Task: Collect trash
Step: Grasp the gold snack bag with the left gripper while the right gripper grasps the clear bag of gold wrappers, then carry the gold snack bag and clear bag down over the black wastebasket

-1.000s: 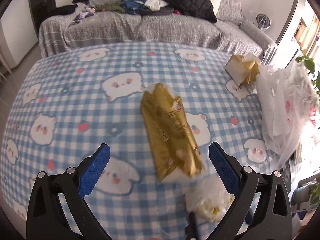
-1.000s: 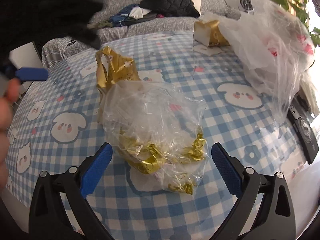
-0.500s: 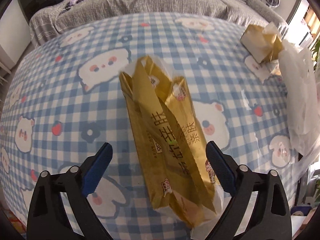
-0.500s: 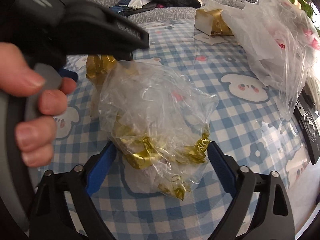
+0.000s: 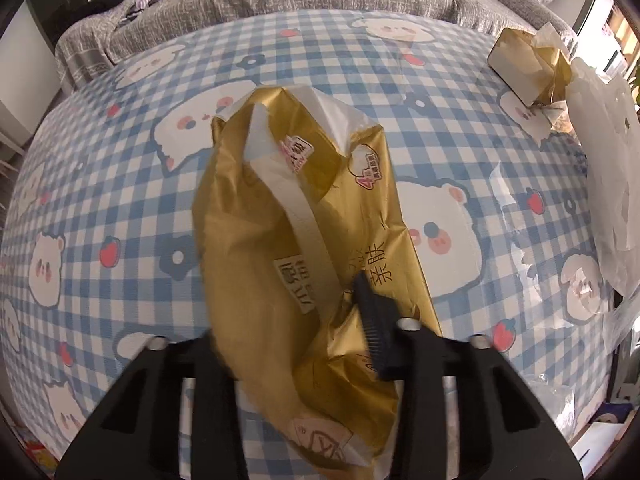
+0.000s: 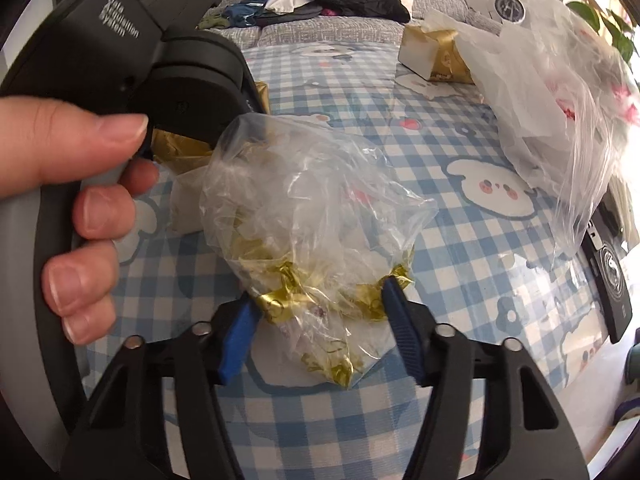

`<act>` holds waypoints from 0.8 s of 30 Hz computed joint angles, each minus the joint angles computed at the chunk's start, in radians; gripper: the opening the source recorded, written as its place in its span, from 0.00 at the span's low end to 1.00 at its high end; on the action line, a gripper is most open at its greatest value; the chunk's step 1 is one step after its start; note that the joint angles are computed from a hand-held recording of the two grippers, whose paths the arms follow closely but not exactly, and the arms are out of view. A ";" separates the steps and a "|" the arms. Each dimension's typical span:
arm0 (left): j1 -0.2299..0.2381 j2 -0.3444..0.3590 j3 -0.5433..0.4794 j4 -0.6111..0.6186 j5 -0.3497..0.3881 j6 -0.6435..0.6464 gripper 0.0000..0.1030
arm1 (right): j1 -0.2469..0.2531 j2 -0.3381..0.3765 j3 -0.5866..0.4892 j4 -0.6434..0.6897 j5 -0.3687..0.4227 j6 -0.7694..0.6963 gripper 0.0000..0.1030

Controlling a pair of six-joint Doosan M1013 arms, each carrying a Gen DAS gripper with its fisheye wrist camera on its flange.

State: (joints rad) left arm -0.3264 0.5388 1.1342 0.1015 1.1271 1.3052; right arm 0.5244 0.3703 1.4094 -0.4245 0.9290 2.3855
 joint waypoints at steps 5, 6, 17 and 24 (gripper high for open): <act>0.009 -0.004 0.002 -0.020 -0.008 0.022 0.12 | 0.008 0.000 0.001 -0.021 -0.005 -0.013 0.32; 0.010 -0.005 0.004 -0.022 -0.012 0.030 0.11 | 0.008 0.000 0.002 -0.019 -0.008 -0.018 0.29; 0.012 -0.040 0.050 0.006 -0.049 0.050 0.06 | 0.003 -0.010 0.010 -0.022 -0.031 0.016 0.19; 0.020 -0.079 0.089 0.021 -0.069 0.069 0.05 | 0.002 -0.013 0.012 -0.032 -0.043 0.032 0.19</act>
State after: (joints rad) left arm -0.3063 0.4599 1.2234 0.1224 1.0581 1.3745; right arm 0.5266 0.3570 1.4212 -0.4564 0.8862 2.4171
